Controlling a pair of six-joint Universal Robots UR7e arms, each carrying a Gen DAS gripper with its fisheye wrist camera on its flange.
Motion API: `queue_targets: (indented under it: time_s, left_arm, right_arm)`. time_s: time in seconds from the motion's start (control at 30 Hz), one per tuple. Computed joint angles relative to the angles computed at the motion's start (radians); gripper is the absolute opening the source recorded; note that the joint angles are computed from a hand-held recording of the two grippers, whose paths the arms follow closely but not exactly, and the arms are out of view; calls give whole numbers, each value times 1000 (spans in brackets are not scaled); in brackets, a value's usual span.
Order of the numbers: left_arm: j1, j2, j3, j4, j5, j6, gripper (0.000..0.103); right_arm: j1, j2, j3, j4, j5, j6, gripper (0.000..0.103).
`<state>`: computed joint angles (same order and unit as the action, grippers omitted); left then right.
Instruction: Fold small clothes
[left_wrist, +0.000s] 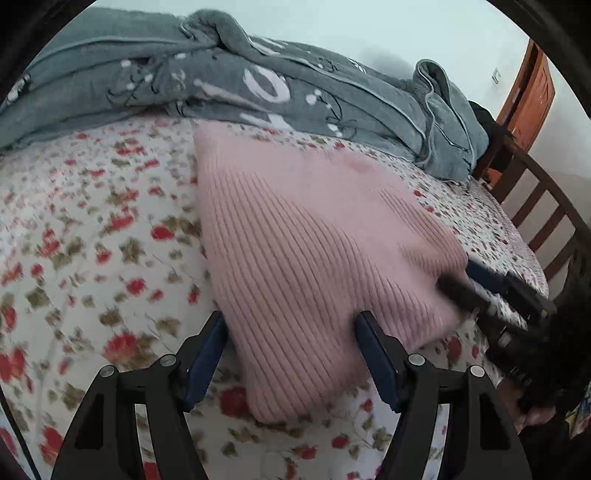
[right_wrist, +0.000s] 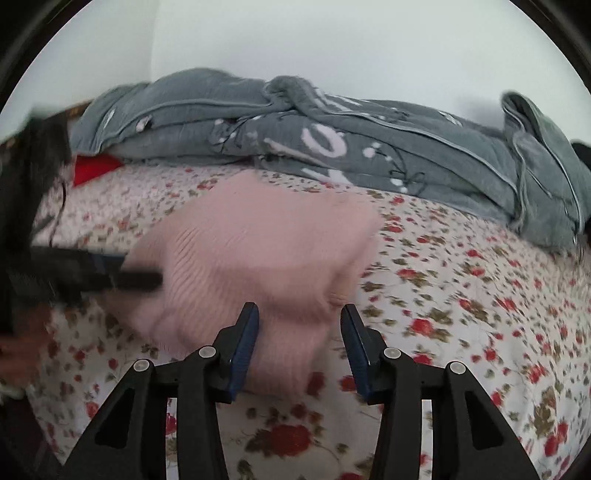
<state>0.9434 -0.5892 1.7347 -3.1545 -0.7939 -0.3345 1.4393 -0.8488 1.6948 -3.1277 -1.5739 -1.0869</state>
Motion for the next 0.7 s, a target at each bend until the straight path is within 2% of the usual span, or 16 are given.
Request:
queue_targets:
  time_s: [0.1, 0.17, 0.23, 0.37, 0.5, 0.53, 0.57, 0.63, 0.7]
  left_arm:
    - [4, -17, 27, -47, -36, -21, 69]
    - [-4, -23, 45, -90, -24, -16, 69]
    - [-16, -22, 56, -110, 12, 0, 69]
    - [-25, -27, 69, -102, 32, -18, 69]
    - [-31, -10, 40, -154, 24, 23, 69]
    - [-28, 0, 9, -137, 12, 41, 71]
    - [-30, 16, -25, -110, 35, 51, 71]
    - [-37, 49, -85, -24, 122, 31, 72]
    - [-38, 59, -103, 54, 159, -5, 74]
  right_arm:
    - [-5, -32, 11, 27, 55, 33, 45]
    - [-10, -46, 27, 48, 97, 40, 46]
    - [-4, -35, 32, 36, 76, 27, 46]
    - [8, 13, 17, -9, -57, 7, 45]
    - [1, -36, 32, 39, 15, 79, 46]
    - [1, -44, 37, 41, 36, 86, 47]
    - [3, -47, 39, 39, 45, 87, 47]
    - [13, -34, 38, 12, 21, 76, 47]
    - [15, -9, 28, -22, -29, 51, 47]
